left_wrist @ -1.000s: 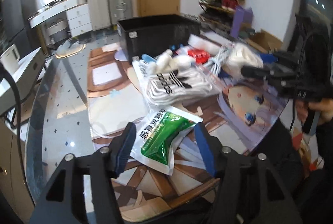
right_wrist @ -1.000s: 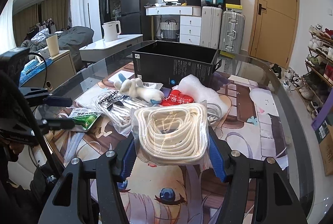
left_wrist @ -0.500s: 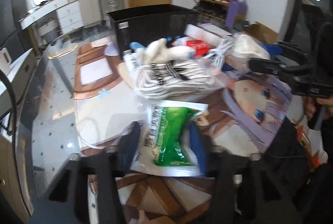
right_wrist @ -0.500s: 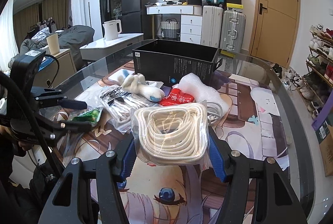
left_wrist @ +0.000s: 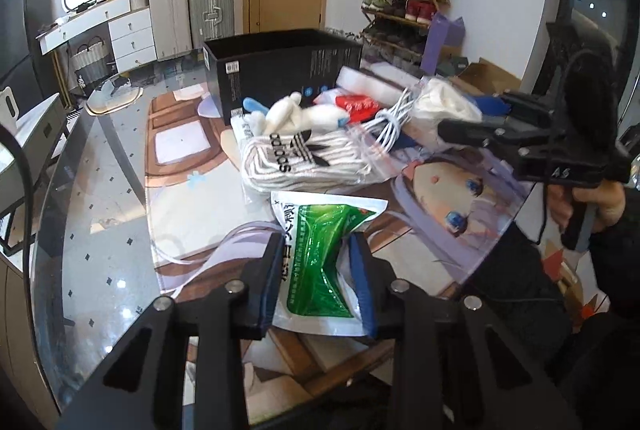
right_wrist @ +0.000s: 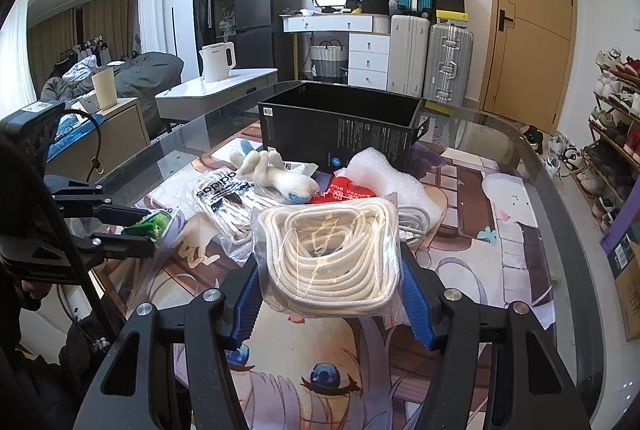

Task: Organize soft objects
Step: 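Lift the packet with the left tool while the right tool lifts the rope bag toward the black box, then lower the packet into the box with the left tool while the right tool releases the rope bag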

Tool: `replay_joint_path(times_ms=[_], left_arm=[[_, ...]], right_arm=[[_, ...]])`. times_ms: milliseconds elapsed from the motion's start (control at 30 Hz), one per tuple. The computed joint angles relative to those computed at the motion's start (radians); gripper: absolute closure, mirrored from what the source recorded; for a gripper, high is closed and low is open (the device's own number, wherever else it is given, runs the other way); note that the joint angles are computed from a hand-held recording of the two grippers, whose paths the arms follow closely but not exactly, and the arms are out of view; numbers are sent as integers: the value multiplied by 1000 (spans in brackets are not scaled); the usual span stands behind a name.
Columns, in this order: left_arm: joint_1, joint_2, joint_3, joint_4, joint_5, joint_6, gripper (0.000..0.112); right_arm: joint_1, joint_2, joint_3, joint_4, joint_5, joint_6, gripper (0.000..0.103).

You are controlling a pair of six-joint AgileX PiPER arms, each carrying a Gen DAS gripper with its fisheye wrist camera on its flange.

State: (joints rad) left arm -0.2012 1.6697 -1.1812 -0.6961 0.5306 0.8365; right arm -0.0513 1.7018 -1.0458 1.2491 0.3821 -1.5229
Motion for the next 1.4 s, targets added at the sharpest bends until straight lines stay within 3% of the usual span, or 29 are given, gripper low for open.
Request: replay_joint_path(times_ms=[167, 333, 867, 1400], left_arm=[[23, -34, -2, -50, -4, -5, 81], [-1, -22, -50, 46, -56, -130, 81], [-20, 66, -228, 178, -122, -396, 80], [-52, 179, -418, 365, -137, -623, 80]], right_arm=[[1, -20, 1, -3, 7, 3, 41], [-6, -30, -22, -26, 31, 35, 41], [1, -29, -143, -160, 72, 188, 41], [8, 31, -282, -218, 101, 277, 41]])
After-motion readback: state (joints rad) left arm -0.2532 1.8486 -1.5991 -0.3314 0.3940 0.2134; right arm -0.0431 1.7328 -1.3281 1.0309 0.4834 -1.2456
